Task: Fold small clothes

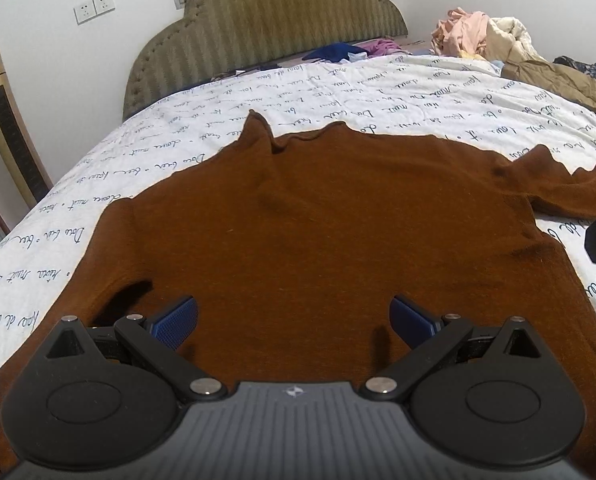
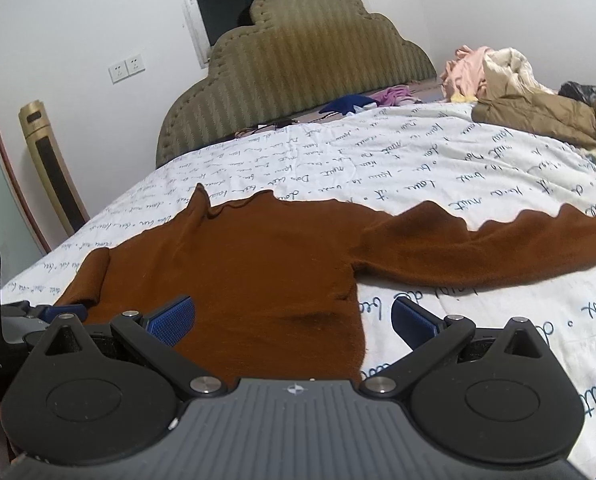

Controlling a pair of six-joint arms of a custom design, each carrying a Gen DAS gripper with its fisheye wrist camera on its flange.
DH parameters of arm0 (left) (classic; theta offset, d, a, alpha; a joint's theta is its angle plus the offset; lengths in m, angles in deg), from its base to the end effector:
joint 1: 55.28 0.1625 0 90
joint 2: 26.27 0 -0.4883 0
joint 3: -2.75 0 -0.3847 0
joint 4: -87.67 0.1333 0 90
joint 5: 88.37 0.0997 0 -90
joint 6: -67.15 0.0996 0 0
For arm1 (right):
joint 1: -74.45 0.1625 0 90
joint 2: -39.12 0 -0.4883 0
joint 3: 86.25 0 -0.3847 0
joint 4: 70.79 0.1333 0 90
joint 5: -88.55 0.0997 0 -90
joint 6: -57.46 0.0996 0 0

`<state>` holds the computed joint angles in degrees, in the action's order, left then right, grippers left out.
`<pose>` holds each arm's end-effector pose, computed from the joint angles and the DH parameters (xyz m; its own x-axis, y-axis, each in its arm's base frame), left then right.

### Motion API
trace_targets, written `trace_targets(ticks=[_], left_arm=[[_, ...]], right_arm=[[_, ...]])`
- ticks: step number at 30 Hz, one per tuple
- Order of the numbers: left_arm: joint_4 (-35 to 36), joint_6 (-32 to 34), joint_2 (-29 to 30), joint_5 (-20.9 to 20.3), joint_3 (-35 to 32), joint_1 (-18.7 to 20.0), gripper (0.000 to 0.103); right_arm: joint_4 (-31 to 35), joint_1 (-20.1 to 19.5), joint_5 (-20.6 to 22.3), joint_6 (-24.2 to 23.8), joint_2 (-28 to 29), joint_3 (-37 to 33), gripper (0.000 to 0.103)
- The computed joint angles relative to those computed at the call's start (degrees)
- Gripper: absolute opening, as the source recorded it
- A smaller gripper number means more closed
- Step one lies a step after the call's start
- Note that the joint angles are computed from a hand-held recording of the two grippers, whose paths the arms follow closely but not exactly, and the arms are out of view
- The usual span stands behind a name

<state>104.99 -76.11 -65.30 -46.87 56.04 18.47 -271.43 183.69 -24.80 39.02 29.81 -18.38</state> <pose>-0.0120 -0.7841 0.2557 -0.5652 -0.0415 -0.8239 0.6048 0.6584 -0.4481 0.3575 -0.7394 -0.0643 -0.8560 -0.1905 0.4806 -0.4989 0.5481 -0.6713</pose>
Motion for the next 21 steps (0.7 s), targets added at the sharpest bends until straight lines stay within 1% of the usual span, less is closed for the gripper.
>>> trace_targets(ticks=[8, 12, 15, 18, 21], left_arm=[[0.2, 0.7, 0.7, -0.4, -0.4, -0.3, 0.103], [0.7, 0.9, 1.1, -0.7, -0.7, -0.4, 0.103], [1.0, 1.0, 1.0, -0.3, -0.5, -0.4, 0.103], [1.5, 0.4, 0.3, 1.1, 0.2, -0.3, 0.103], [1.5, 0.1, -0.2, 1.6, 0.7, -0.2, 0.103]], right_arm=[[-2.2, -0.8, -0.7, 1.0, -0.9, 1.6, 0.103], [-2.4, -1.4, 0.3, 2.7, -1.6, 2.7, 0.103], [-2.8, -1.7, 0.3, 2.5, -1.6, 2.8, 0.103], [-4.0, -2.1, -0.8, 2.7, -1.8, 2.9, 0.103], [-6.7, -3.2, -3.3, 3.0, -2.7, 3.5, 0.103]])
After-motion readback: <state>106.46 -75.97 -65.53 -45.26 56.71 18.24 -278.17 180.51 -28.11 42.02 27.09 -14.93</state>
